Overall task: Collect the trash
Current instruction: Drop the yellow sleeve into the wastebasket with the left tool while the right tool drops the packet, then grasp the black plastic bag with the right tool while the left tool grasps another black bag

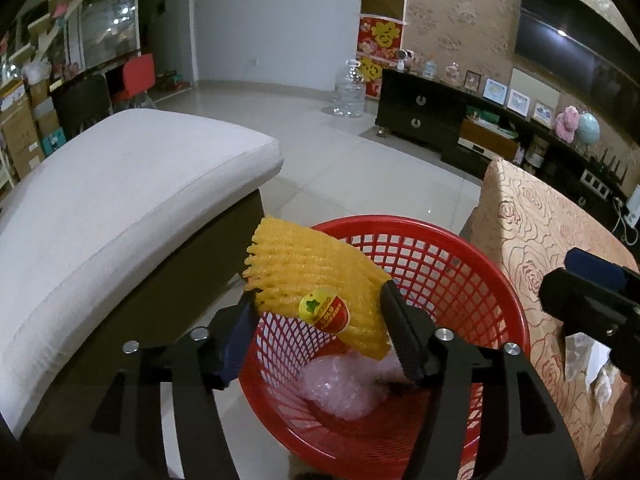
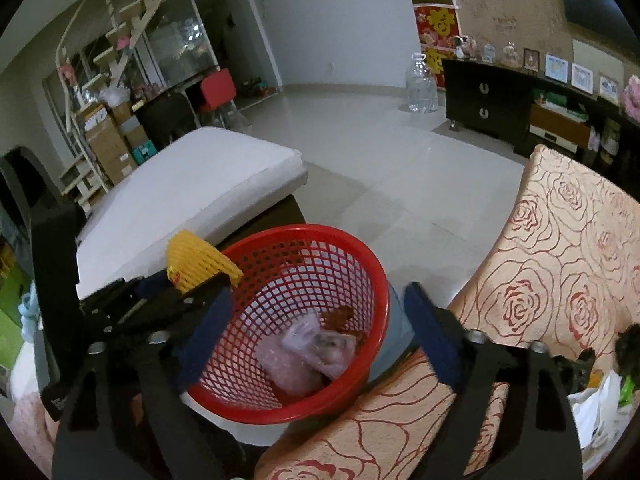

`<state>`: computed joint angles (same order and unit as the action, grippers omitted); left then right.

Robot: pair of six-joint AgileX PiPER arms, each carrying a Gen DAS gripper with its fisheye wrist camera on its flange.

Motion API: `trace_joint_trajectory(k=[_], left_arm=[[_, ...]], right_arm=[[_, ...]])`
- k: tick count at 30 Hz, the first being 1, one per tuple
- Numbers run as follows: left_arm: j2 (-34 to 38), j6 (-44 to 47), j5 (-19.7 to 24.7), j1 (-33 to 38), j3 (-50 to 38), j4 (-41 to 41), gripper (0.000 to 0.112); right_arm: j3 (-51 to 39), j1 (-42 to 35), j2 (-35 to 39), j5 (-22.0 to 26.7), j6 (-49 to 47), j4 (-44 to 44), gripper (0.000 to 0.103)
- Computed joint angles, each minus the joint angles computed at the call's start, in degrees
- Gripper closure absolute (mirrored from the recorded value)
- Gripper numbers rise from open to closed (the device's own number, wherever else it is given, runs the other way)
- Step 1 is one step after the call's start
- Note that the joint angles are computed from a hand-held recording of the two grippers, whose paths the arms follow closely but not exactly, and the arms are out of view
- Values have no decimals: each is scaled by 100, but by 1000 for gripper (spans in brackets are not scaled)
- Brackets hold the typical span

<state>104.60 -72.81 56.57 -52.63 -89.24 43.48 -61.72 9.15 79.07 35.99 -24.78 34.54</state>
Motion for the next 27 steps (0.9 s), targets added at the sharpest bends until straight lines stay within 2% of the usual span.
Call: trace_joint_trajectory(k=[9, 16, 21, 25, 27], left_arm=[[-138, -287, -80, -23, 148, 192, 38], [-169, -572, -27, -205, 181, 558, 34], [-65, -596, -44, -432, -29, 758, 33], [281, -324, 42, -669, -573, 805, 32], [591, 3, 73, -745, -1084, 640, 32]], right_arm=[[122, -225, -266, 50, -13, -2, 16], [321, -832, -708, 235, -181, 50, 16], [423, -2153, -1199, 692, -657, 216, 16], [534, -3923, -1378, 1158, -1662, 754, 16], [611, -4552, -1299, 1292, -2102, 966, 16]])
